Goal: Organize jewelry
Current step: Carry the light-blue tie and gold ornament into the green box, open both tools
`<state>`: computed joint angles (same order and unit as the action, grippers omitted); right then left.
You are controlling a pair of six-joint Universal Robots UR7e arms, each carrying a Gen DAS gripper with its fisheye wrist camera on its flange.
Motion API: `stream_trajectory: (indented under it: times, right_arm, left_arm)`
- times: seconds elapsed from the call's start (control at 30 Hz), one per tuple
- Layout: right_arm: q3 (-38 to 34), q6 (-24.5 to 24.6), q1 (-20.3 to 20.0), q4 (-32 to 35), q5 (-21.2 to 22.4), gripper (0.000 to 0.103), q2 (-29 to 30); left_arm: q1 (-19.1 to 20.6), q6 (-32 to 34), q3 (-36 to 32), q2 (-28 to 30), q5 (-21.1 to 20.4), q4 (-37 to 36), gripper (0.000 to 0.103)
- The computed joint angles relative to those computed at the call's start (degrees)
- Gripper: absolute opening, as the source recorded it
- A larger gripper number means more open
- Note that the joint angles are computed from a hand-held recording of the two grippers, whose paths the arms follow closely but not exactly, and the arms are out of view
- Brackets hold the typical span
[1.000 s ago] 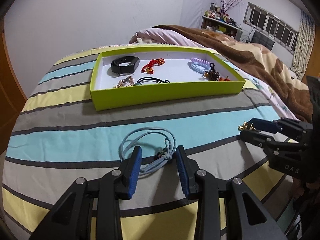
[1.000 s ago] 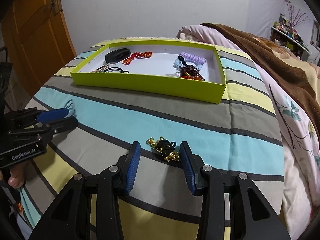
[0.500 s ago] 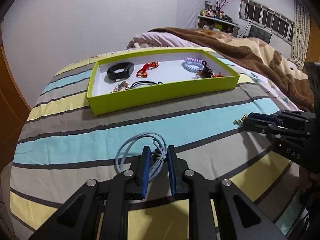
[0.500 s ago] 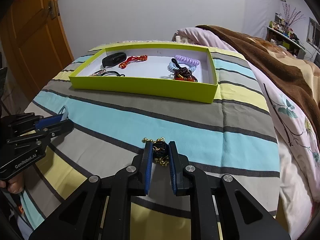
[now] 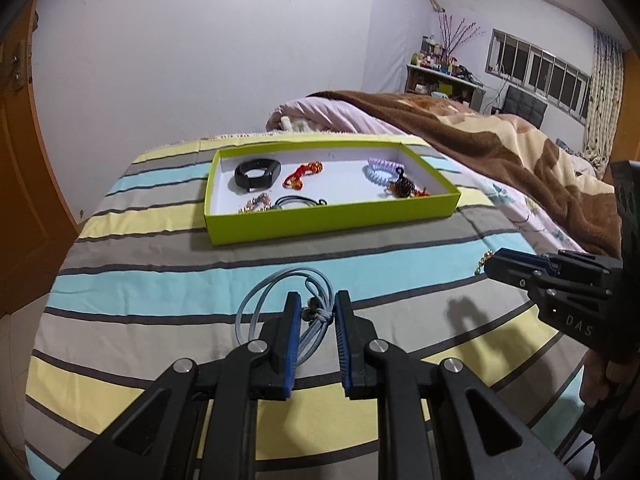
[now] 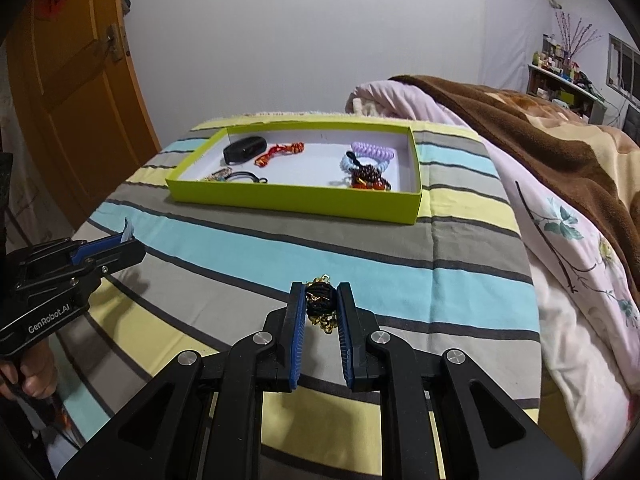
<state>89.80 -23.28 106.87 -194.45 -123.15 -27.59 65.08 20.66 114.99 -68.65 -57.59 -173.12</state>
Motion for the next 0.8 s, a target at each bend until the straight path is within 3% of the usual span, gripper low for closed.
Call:
stream_trajectory:
  times: [0.8]
  right_arm:
    - [-0.71, -1.52, 1.69, -2.21, 1.54, 0.016, -0.72]
  left_arm:
    - [-1.69, 1.82, -0.25, -0.49, -0.47, -3.31, 0.018]
